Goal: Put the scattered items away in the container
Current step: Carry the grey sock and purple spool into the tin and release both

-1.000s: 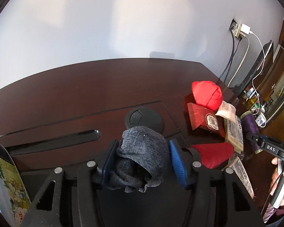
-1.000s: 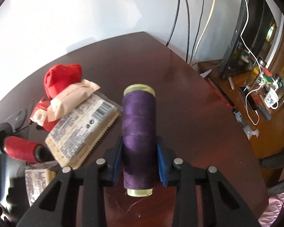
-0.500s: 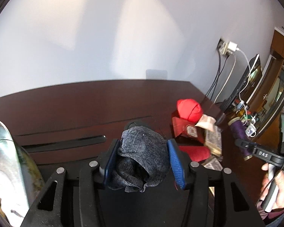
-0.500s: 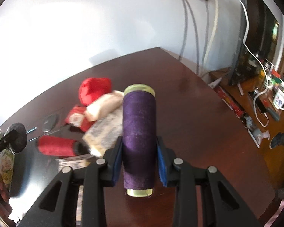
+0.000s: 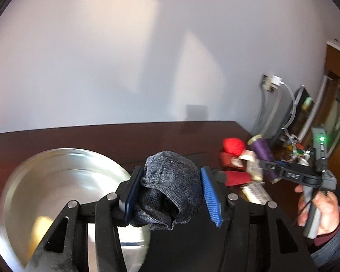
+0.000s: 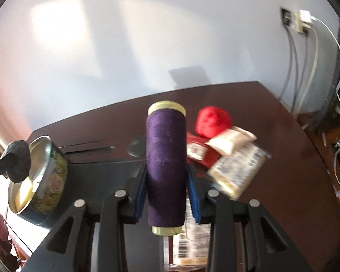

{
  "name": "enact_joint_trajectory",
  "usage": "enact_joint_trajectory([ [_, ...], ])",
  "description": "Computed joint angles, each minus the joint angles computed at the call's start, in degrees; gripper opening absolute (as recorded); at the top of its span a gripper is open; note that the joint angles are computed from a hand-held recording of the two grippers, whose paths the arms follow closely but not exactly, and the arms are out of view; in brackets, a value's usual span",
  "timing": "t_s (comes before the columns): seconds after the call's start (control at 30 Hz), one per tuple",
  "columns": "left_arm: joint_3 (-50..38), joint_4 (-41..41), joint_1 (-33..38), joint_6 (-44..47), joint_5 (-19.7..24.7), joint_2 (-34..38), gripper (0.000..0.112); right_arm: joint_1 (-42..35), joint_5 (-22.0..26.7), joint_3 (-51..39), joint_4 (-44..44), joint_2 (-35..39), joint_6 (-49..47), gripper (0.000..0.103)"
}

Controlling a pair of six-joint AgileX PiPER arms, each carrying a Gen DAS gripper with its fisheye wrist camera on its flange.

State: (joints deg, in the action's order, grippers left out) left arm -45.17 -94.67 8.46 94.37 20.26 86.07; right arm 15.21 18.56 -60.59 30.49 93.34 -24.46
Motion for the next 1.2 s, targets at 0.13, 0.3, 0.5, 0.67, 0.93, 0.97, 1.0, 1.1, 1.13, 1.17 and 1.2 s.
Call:
enact_joint_trajectory([
  [0.13, 0.77, 1.64, 6.79, 0.38, 2.15, -0.63, 0.053, 3.02, 0.06, -1.32, -1.83, 0.65, 2.34, 0.033],
  [0.3, 0.76, 1.03, 11.95, 2.94, 3.00, 0.16, 0.053, 7.81, 1.91, -4.86, -5.46, 1.89, 6.86, 0.033],
  [0.5, -1.07, 2.83, 18.54, 3.11, 2.30, 3.15, 0.053, 18.76, 6.29, -16.18, -10.76, 7.73, 12.00, 0.033],
  [0.67, -5.07, 8.90, 21.20, -1.75, 1.42, 8.05, 0.053, 27.79, 11.76, -30.52, -18.71, 17.18, 18.78, 0.033],
  [0.93, -10.89, 14.04, 23.06, -5.30, 0.01, 14.64, 0.053, 34.51, 21.92, -51.06, -25.91, 31.66, 24.50, 0.033],
  [0.97, -11.31, 15.86, 24.36, -6.12, 1.01, 14.74, 0.053, 34.72, 22.64, -52.47, -26.46, 32.64, 24.90, 0.033],
  [1.0, -11.74, 16.65, 24.41, -6.50, 0.68, 15.15, 0.053, 34.77, 22.98, -53.49, -26.69, 33.50, 25.11, 0.033],
  [1.1, -13.12, 19.19, 24.96, -8.87, 1.06, 16.81, 0.054, 34.86, 23.62, -55.84, -27.39, 35.37, 25.78, 0.033],
  [1.13, -13.41, 19.97, 24.66, -9.70, 0.13, 17.36, 0.055, 35.01, 23.81, -56.62, -28.27, 35.98, 26.41, 0.033],
  [1.17, -13.99, 21.87, 24.14, -11.98, -1.44, 18.10, 0.058, 35.07, 24.45, -57.88, -28.48, 36.96, 26.59, 0.033],
  [1.2, -14.45, 23.40, 23.87, -14.18, -2.40, 18.72, 0.064, 35.10, 25.23, -59.31, -28.51, 38.04, 26.66, 0.033],
])
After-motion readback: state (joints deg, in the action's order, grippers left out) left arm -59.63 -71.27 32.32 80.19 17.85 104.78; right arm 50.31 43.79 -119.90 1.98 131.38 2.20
